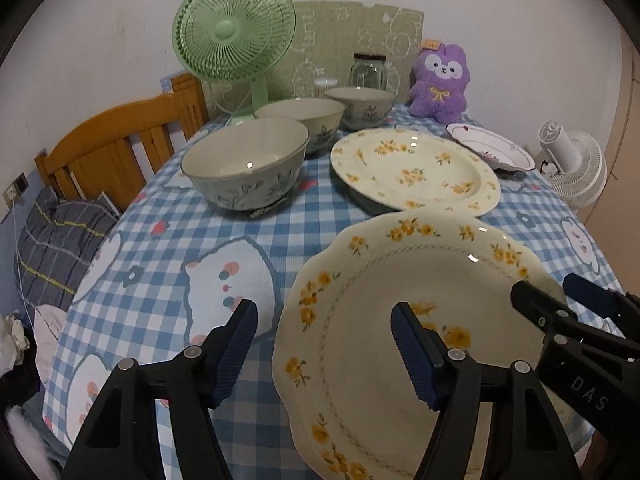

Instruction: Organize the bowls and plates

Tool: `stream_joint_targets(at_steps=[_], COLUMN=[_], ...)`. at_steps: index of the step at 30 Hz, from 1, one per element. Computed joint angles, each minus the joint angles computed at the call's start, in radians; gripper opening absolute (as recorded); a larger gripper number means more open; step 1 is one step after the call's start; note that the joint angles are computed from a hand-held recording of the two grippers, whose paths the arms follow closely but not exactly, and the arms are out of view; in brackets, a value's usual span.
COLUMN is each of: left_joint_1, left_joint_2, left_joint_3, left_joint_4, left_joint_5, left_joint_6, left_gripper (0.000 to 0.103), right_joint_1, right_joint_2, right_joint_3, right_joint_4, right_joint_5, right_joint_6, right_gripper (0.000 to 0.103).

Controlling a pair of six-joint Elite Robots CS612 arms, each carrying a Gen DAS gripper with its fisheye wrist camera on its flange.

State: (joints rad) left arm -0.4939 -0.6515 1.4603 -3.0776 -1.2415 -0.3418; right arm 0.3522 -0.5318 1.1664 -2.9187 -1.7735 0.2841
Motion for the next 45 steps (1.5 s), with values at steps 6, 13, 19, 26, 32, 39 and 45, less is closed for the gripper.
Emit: stream_joint_targets(at_steps=[6, 13, 19, 26, 32, 39, 45], left_joint_1=[0.008, 0.013, 0.01, 0.007, 0.002, -0.009, -0.019], left_joint_2=[0.008, 0.019, 0.023, 0.022, 0.019, 0.021, 0.026], left_joint_3=[-0.016, -0.033, -0.036, -0.037, -0.034, -0.042, -0.052], left_joint_4=[0.036, 0.076, 0.083, 0.093, 0.099, 0.107, 0.109], left_joint_5=[-0.033, -0.061, -0.033, -0.013, -0.004, -0.009, -0.029], left_joint_6=[-0.016, -0.023, -0.023, -0.059, -0.063, -0.057, -0.041], left_gripper=[0.065, 0.058, 0.053, 0.05, 0.05, 0.05, 0.05], right_joint_1=[-0.006, -0.009, -0.012, -0.013, -0.015, -0.022, -0.03], right_joint_2=[0.009, 0.019, 0.024, 0.023, 0.017, 0.005, -0.006], right_joint_3=[-0.019, -0.039, -0.045, -0.041, -0.035, -0.014, 0.008], right_joint_4=[0.049, 0.091, 0.122, 0.114, 0.123, 0.117, 0.102], right_joint_5=[0.011, 0.02, 0.022, 0.025, 0.022, 0.009, -0.017], right_joint_6=[0.022, 0.026, 0.032, 0.035, 0.027, 0.033, 0.042], right_gripper=[0.067, 0.061, 0.053, 0.051, 0.05, 0.05, 0.049])
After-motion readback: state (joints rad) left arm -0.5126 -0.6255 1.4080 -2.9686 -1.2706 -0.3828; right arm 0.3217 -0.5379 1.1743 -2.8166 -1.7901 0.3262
